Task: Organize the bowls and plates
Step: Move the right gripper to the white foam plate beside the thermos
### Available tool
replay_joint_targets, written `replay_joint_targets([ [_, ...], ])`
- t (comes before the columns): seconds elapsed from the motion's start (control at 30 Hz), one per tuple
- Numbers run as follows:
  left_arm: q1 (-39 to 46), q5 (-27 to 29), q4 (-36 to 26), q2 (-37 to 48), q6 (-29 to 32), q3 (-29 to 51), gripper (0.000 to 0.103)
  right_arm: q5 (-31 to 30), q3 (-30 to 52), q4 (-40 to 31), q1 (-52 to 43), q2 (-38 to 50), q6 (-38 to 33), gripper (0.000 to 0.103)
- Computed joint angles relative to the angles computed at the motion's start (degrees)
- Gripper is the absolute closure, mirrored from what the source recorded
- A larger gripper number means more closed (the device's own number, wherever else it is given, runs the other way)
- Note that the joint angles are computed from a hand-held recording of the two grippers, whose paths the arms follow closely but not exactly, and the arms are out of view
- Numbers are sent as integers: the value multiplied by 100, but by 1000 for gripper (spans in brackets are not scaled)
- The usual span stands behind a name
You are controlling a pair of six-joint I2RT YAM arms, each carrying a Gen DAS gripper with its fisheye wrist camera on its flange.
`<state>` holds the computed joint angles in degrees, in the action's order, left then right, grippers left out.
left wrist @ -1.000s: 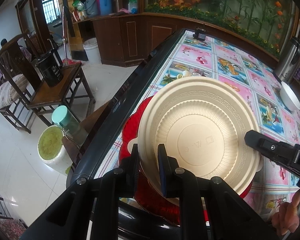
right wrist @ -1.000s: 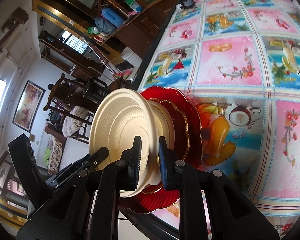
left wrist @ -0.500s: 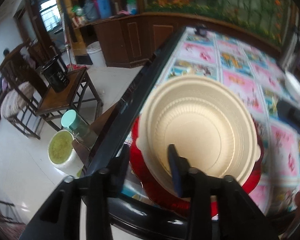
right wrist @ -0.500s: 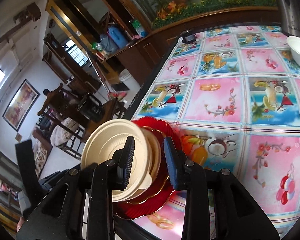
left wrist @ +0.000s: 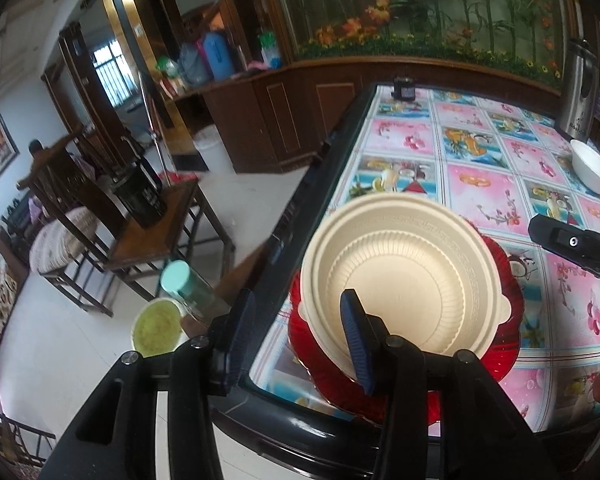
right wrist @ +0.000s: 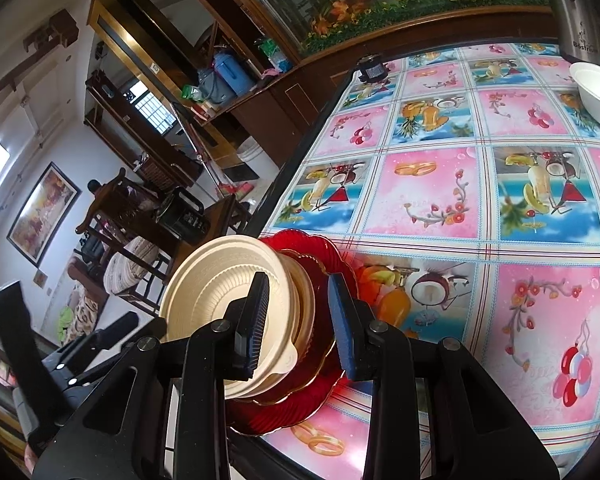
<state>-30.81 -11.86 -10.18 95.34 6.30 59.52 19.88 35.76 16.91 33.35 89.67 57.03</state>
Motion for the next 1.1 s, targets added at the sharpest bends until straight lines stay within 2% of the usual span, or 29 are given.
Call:
replay_joint_targets([
  [0.5, -584, -525, 46, -216, -35, 93, 53, -129, -583, 321, -199, -482, 82, 72],
  [0.67, -1028, -709, -60, -154, -195, 298, 36, -274, -1055, 530, -456, -831, 127, 72],
  [0.9, -1904, -903, -320, 273, -497, 923, 25, -554, -1910, 653, -1059, -1723, 153, 72],
  [1.1, -2578, -917, -655, 897, -707, 1672, 25, -986, -2666, 254, -1971, -3015, 47, 72],
])
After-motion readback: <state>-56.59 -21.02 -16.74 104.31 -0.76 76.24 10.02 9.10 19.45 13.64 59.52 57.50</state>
